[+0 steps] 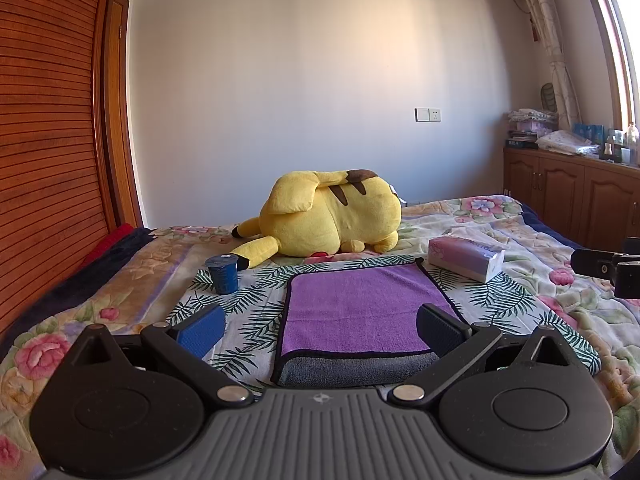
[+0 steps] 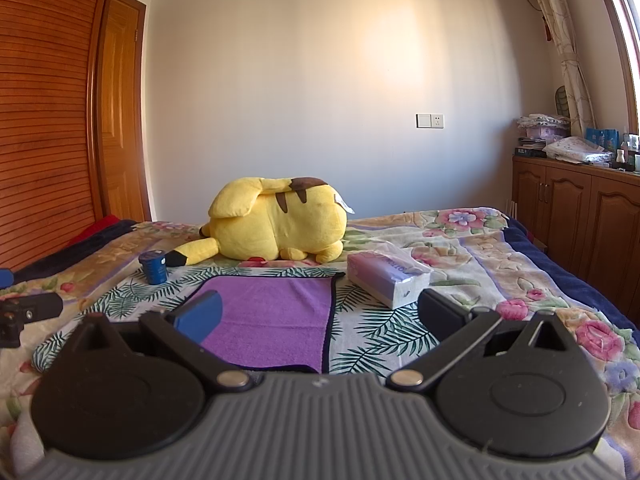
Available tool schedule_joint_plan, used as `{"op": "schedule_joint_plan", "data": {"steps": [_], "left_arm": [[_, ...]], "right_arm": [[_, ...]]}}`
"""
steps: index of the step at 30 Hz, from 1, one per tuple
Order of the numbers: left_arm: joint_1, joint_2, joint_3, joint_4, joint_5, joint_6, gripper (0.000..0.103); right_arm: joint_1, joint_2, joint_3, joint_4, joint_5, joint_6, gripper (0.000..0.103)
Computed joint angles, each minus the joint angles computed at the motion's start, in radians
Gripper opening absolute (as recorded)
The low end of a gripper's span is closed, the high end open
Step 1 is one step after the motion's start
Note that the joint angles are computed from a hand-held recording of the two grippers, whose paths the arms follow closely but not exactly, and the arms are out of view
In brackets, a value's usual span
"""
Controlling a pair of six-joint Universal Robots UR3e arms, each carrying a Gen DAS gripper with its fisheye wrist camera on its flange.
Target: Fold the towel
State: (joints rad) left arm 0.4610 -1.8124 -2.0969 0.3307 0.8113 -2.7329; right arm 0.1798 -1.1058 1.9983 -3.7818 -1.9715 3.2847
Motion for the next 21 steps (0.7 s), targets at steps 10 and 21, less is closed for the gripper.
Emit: {"op": "schedule_joint_plan", "data": {"steps": [10, 21], "left_arm": [[0.0, -0.001, 0.0, 0.001, 0.001, -0.001, 0.103], [-0.004, -0.007, -0.001, 0.01, 0.005, 0.0, 0.103]], "right_arm": [[0.003, 0.0, -0.002, 0.001, -0.002, 0.001, 0.103], [0.005, -0.002, -0.004, 0.005, -0.005, 0.001, 0.103]]}}
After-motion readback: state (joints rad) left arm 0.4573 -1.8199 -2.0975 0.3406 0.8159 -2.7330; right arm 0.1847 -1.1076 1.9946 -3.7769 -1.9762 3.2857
